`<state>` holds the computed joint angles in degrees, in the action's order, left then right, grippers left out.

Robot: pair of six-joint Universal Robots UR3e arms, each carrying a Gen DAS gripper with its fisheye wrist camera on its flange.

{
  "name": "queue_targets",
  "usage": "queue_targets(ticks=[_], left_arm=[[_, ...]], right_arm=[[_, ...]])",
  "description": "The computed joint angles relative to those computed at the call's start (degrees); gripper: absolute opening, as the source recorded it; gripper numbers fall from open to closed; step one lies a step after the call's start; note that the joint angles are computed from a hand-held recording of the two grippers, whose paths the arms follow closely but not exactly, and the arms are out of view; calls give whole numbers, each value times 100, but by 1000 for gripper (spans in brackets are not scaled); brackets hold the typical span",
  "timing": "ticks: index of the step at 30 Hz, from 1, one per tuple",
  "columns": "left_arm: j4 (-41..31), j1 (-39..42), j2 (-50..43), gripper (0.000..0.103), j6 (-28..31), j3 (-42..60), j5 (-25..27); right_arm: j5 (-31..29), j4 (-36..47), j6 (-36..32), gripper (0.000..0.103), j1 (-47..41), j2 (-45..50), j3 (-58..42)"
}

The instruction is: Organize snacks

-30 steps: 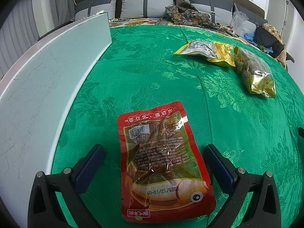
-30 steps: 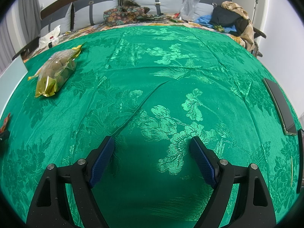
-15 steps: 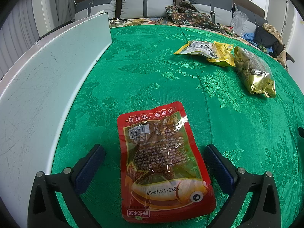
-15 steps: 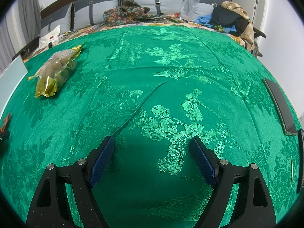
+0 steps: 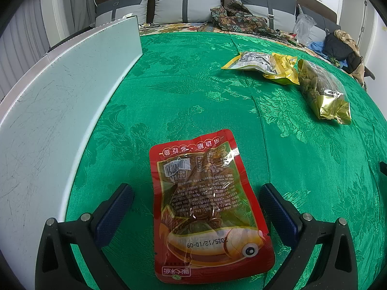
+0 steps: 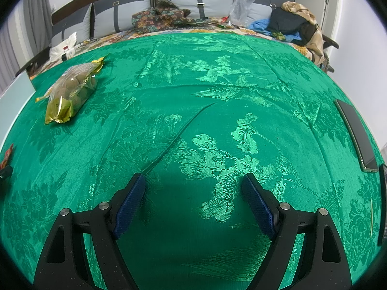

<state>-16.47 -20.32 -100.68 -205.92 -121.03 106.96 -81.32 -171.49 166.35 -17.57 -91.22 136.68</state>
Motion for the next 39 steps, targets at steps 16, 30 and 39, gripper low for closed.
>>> queue_targets(ticks=[16,30,39], left_arm=[[11,-9,-24,103,-9,12,3],[25,-10,-33,103,-8,9,1],[24,-9,-35,103,-5,10,2]], right_arm=[[963,1498,604,85,220,-96,-1185],[-804,3811,2325,83,2894,4029,-6932],[533,3233,1463,62,1958,2606,-5097]])
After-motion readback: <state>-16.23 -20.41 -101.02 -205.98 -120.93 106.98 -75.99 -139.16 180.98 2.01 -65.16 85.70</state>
